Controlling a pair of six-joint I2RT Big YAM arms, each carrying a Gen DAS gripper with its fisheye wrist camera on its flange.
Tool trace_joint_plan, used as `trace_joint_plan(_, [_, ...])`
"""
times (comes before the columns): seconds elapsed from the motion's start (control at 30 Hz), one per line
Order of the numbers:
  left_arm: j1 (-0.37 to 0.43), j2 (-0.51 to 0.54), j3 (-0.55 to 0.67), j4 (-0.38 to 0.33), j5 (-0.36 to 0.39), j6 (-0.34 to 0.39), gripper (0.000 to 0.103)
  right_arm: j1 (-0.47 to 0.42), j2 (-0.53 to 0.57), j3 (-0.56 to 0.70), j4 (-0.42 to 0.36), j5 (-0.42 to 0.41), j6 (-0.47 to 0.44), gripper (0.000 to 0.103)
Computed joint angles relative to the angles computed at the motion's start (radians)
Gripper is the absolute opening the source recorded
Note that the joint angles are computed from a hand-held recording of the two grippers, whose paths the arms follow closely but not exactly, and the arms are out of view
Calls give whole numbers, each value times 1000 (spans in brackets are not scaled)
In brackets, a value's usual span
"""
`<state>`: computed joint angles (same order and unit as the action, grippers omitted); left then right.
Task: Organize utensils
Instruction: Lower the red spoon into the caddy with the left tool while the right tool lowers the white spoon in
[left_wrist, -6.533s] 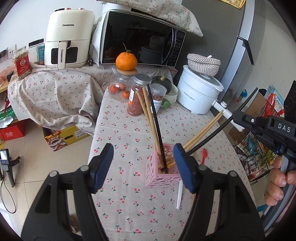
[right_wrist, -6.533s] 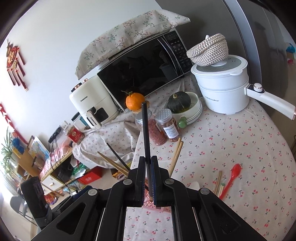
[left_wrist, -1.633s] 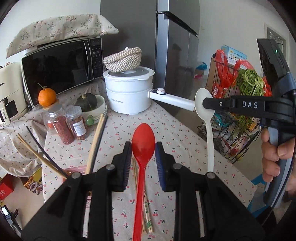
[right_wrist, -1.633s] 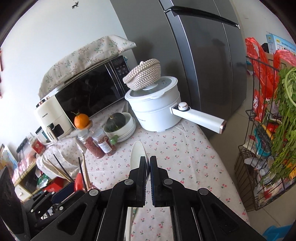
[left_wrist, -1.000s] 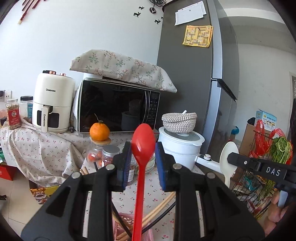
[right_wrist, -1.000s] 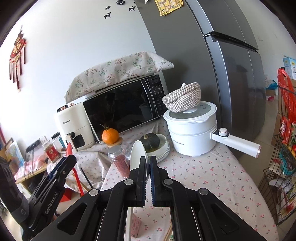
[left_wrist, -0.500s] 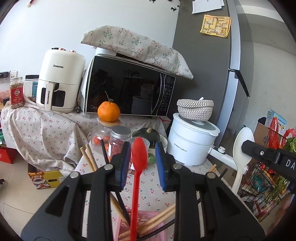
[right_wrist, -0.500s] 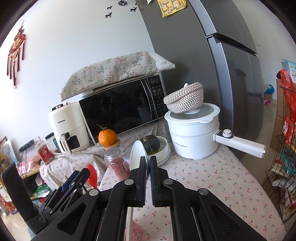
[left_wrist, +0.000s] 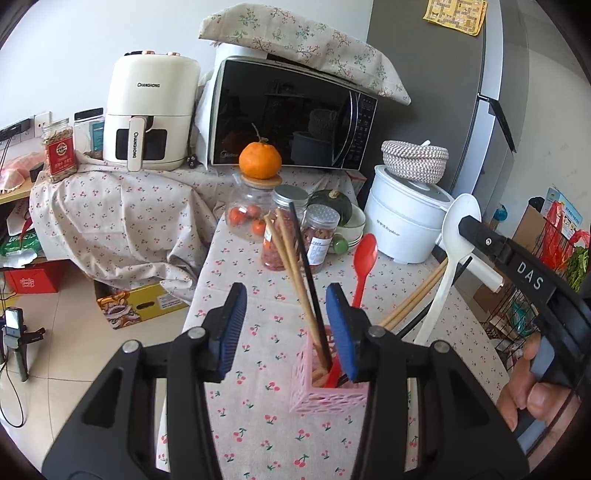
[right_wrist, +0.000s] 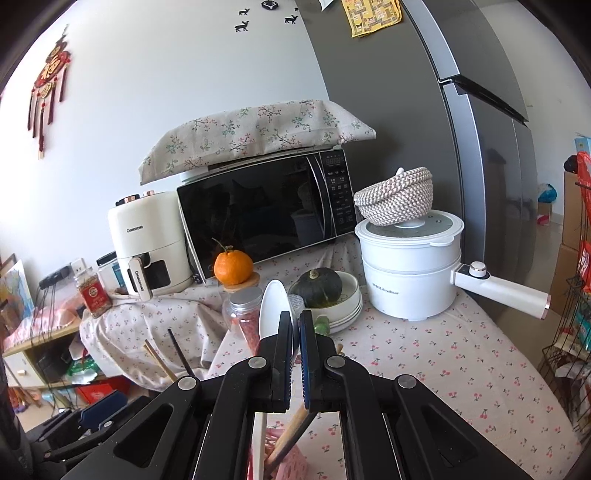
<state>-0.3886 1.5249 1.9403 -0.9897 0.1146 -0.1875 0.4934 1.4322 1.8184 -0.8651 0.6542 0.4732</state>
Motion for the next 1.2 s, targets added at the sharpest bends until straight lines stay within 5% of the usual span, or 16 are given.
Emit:
trace_joint_plan(0.17, [39, 2, 6, -59, 33, -21, 46, 25, 44, 8, 25, 28, -2, 4])
trace_joint_plan(0.57, [58, 9, 16, -78, 59, -17, 46, 55, 119, 5, 47, 106, 65, 5])
trace_joint_plan(0.93, [57, 16, 32, -119, 90, -8, 52, 49, 48, 13, -45, 15, 111, 28])
trace_joint_plan(1.2, [32, 20, 55, -203, 152, 25, 71, 24, -34, 25, -218, -44, 110, 62])
